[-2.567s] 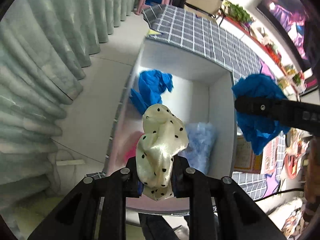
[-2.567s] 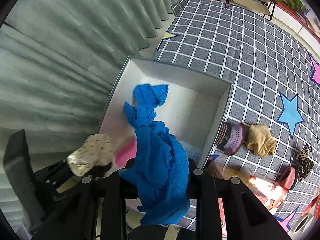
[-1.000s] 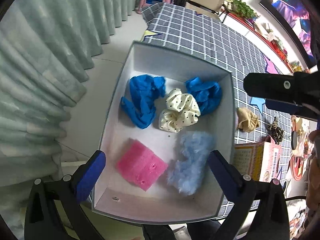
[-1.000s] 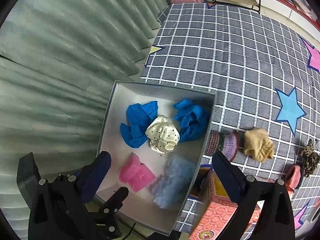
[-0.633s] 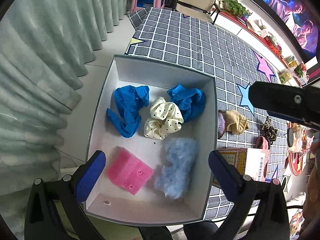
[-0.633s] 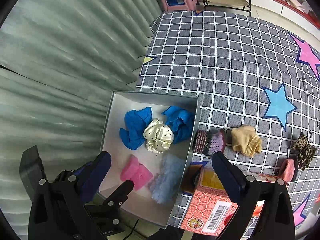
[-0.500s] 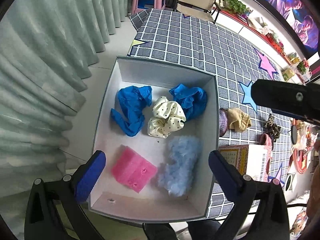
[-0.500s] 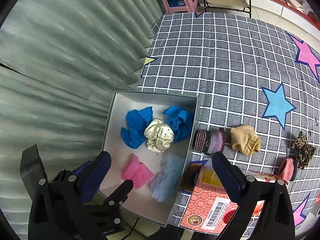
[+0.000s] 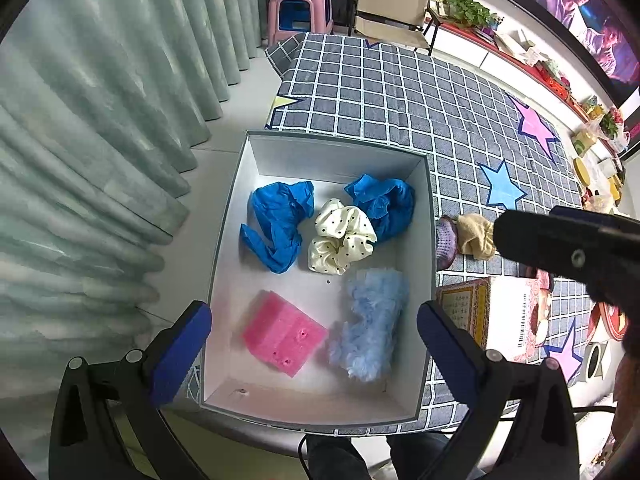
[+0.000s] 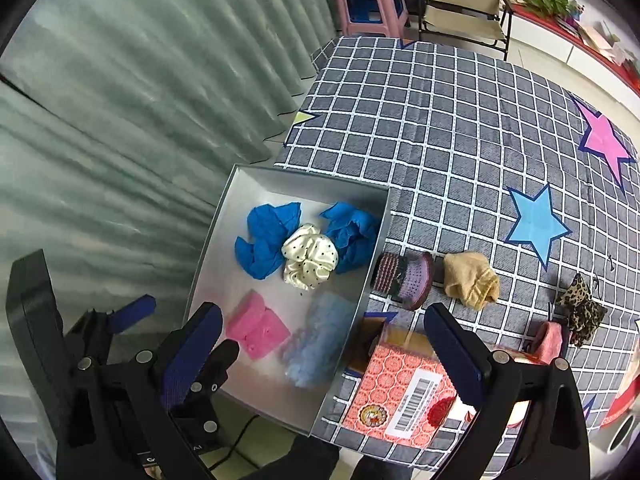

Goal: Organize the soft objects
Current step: 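Withdraw both open tools from the box toward the remaining items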

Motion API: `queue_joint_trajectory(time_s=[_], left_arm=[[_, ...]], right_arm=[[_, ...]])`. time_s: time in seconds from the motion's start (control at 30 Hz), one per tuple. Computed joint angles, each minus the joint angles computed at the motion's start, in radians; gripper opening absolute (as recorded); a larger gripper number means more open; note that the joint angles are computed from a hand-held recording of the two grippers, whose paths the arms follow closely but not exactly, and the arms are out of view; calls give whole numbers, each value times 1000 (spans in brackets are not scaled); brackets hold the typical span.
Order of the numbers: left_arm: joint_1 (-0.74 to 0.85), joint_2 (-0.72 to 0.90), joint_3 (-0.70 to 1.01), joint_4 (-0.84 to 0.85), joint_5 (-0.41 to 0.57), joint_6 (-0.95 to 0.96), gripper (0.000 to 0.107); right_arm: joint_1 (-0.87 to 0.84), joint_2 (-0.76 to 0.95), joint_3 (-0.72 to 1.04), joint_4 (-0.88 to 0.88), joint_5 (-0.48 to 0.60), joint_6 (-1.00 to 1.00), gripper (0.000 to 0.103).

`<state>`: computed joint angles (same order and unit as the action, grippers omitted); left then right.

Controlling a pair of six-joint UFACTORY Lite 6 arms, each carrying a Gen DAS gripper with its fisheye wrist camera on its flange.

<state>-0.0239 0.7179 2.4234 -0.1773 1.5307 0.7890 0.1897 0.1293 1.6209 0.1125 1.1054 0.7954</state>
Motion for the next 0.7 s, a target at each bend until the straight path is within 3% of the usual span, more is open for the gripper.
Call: queue_joint_trajectory(time_s=[0.7], left_arm=[[-73, -152, -147, 5, -44, 51, 103]], right_arm=[[13, -144, -79, -68, 22, 80, 102]])
